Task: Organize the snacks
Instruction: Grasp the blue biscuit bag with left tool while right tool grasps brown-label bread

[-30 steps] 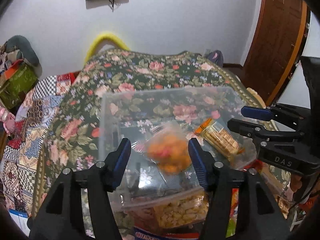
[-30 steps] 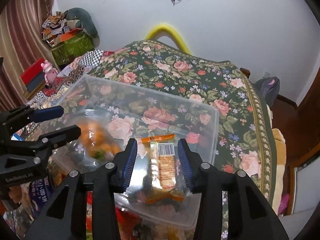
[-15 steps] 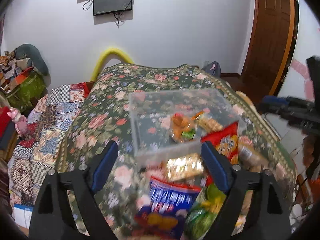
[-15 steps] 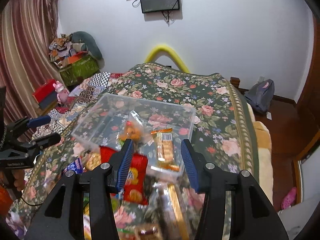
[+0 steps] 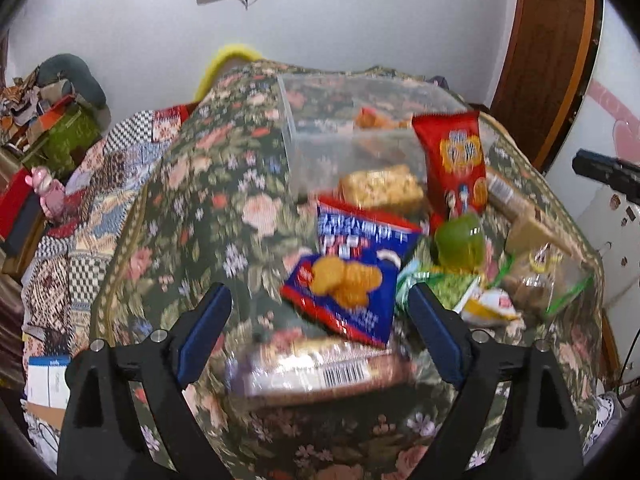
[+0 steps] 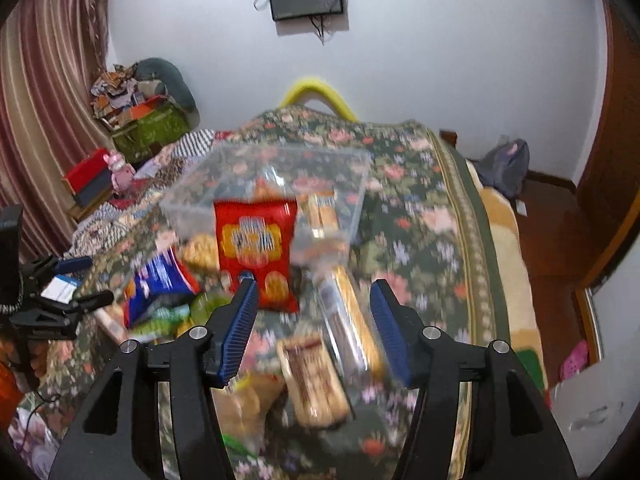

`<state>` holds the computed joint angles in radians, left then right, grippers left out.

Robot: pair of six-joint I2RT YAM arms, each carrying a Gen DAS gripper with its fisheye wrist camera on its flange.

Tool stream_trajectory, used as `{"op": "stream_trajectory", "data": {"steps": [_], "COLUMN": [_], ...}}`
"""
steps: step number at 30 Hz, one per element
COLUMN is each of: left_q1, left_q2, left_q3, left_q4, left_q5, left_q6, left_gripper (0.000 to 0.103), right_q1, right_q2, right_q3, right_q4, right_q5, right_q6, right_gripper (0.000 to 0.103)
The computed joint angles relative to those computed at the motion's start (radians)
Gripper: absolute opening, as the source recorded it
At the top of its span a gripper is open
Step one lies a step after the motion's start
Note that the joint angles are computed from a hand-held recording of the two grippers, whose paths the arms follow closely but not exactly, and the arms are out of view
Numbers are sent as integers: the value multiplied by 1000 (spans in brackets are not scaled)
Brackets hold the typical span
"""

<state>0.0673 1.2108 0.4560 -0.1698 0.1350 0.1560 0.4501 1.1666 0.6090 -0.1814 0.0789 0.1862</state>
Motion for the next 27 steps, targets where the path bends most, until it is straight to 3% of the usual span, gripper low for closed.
{"op": "stream_trajectory", "data": {"steps": [4,9,15,19,22,23,25,27], "left_q1": [-6,-44,-63,-59,-57,-53,-44,-46], "left_q2": [48,160,282,381,435,444,458,460], "left_q3": [-14,13,66,115,135,132,126,115], "left_q4": [36,103,177,193,219,236,261,285], "left_q5": [22,2,-19,-16,-7,4,41,44], "left_q6": [-18,-53,-45,-42,-50,-51,-49,-51], "left_gripper": [91,91,91,91,91,90,75,71], "right_q1": [-20,-77,-43,-27,-53,-59,-71,-68], "right_q2": [46,109,140,205,231,235,237,226], "right_q3": [-34,-61,-118,-98,-99,-104,-108,-116], "right_q4": [18,53,134,143,166,176,184,187], "right_q5": [-4,-98,-122,-125,-177,-186,-208,-199], "right_q6": [-8,-9,-2,-16,-14,-12,-6,11], "right_gripper": [54,54,54,43,41,40,38,36]}}
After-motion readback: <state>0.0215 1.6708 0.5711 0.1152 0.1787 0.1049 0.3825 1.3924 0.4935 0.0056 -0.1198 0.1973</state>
